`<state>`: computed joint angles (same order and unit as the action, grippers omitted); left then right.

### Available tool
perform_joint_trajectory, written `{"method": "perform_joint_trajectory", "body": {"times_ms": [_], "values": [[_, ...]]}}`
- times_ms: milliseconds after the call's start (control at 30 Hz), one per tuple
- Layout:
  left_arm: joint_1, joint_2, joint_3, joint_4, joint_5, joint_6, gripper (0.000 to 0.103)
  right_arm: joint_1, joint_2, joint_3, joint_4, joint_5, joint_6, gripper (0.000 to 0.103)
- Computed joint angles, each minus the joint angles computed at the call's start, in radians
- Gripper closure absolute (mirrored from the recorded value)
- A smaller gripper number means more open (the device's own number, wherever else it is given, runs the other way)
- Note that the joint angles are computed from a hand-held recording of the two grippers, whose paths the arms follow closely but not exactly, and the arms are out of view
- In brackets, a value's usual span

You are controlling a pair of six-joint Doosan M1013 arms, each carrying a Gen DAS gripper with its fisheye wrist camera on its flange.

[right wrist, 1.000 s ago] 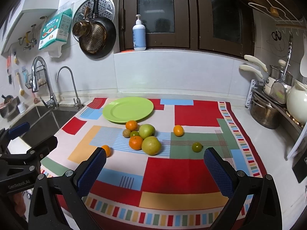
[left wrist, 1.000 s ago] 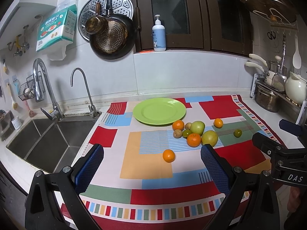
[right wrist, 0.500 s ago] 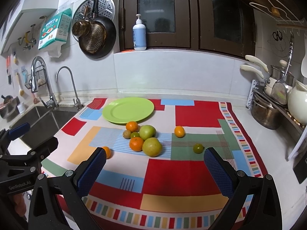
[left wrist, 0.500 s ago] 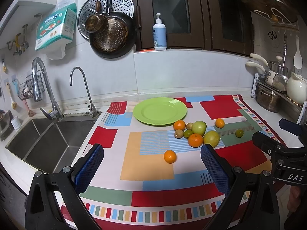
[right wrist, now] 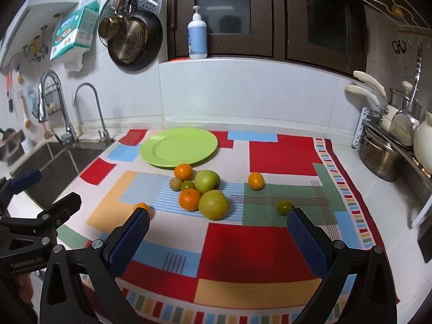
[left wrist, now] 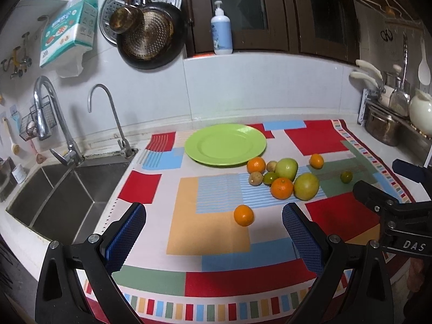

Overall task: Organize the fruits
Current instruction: 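Grasp the small orange with the left tool while the right tool grasps the pomelo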

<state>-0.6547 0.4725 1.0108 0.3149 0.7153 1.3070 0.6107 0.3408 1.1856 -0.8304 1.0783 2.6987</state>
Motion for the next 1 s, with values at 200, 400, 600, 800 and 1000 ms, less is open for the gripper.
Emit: {"method": "perform_joint_trajectory", "body": {"times_ms": [200, 400, 600, 800, 1000], "values": [[0.0, 0.036, -0.02, -0.009, 0.013, 0.038, 0.001, -0.031, 0.024, -0.004, 0.057, -0.019, -0.067, 0.001], [0.0, 0.092, -0.077, -0.048, 0.082, 0.077, 0.008, -0.063, 0.052, -0.011, 0.117, -0.036, -0.172, 0.004], [0.008, 0.16, -0.165, -0.129, 0.175, 0.119, 0.015, -0.098, 0.073, -0.018, 0.205, -0.074, -0.262, 0.013], [0.015, 0.225, -0.261, -0.184, 0.271, 0.145, 0.028, -0.129, 0.096, -0.033, 0.29, -0.097, -0.34, 0.022], [0.017, 0.26, -0.315, -0.206, 0.324, 0.158, 0.041, -0.147, 0.113, -0.05, 0.34, -0.106, -0.379, 0.034]]}}
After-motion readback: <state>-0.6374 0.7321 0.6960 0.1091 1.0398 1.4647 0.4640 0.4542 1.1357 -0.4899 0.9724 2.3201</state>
